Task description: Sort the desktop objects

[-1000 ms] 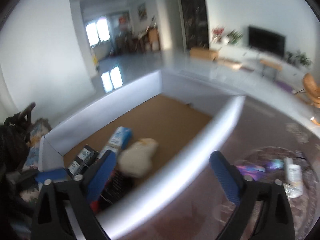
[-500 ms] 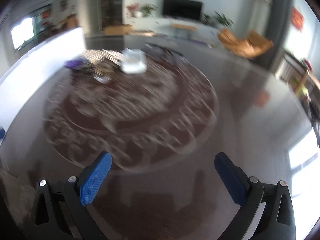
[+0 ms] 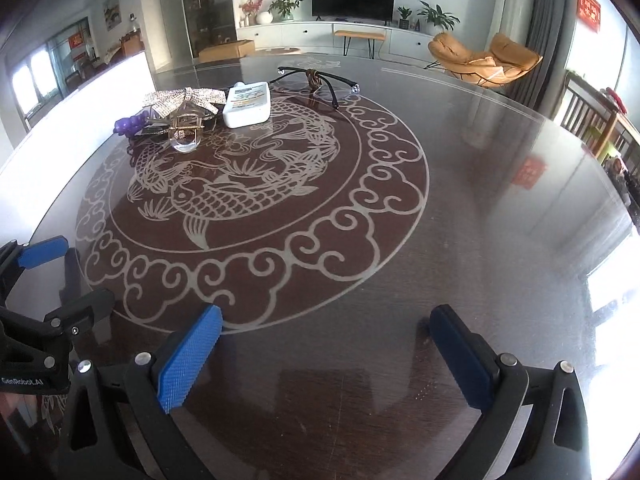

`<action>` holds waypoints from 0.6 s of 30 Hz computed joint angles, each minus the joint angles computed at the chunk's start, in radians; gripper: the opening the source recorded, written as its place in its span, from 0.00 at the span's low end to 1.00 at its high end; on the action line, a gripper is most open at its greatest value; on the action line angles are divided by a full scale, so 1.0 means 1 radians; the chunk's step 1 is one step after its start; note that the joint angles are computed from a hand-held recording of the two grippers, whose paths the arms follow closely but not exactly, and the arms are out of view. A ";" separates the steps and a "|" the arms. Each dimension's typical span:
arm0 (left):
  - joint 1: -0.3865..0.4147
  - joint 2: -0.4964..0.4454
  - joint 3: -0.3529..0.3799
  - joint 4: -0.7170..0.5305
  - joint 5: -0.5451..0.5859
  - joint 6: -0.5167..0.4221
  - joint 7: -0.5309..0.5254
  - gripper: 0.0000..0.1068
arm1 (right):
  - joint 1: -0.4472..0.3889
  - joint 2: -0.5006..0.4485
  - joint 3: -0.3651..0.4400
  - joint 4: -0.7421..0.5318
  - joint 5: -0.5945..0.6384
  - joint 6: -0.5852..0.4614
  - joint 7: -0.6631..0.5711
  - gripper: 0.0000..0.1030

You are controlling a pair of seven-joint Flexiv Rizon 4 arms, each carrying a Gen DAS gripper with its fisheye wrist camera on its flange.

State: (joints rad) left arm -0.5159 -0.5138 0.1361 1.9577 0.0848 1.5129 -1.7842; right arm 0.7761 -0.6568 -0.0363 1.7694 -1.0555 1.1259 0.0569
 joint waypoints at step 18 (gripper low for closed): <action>0.002 -0.001 -0.001 0.008 -0.004 0.009 0.004 0.96 | -0.002 0.000 0.002 -0.001 0.002 0.000 -0.003 1.00</action>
